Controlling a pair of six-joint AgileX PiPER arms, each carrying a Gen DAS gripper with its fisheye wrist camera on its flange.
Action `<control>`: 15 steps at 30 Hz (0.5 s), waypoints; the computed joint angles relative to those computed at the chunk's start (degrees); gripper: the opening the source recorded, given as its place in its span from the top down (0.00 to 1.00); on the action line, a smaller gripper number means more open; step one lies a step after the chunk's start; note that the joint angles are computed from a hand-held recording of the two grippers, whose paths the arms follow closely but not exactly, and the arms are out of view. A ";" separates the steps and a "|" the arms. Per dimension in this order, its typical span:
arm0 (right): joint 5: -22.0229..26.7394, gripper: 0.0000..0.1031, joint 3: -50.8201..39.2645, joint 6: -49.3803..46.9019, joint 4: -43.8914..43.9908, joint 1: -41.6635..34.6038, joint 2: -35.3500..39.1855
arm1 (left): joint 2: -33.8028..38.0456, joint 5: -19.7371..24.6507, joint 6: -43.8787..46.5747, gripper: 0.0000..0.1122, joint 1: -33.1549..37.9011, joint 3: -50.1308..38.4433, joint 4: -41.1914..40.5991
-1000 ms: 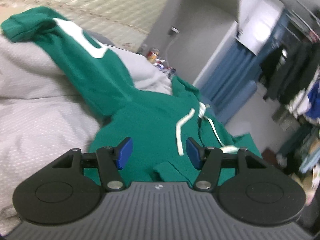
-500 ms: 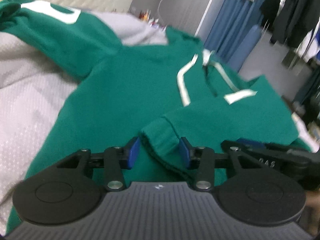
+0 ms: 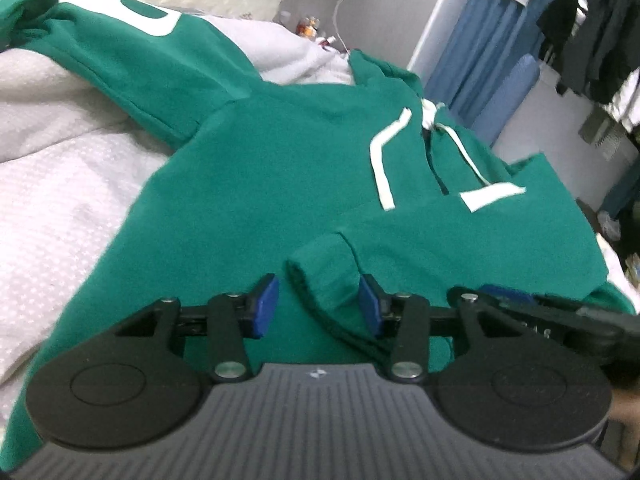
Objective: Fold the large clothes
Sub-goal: 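Move the left gripper toward the other sleeve cuff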
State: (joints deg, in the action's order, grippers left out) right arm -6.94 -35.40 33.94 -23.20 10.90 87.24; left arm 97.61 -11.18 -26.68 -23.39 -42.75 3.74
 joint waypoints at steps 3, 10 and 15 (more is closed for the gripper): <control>0.21 0.54 -0.03 0.90 -0.32 0.12 -0.13 | -1.82 -2.38 2.25 0.47 1.16 1.76 -5.06; 0.04 0.54 0.14 2.53 -1.37 0.03 -0.33 | -5.19 -8.76 6.85 0.46 7.17 5.06 -18.80; -0.18 0.54 0.13 3.35 -2.26 -0.12 -0.21 | -4.07 -9.59 2.19 0.45 15.27 1.53 -17.11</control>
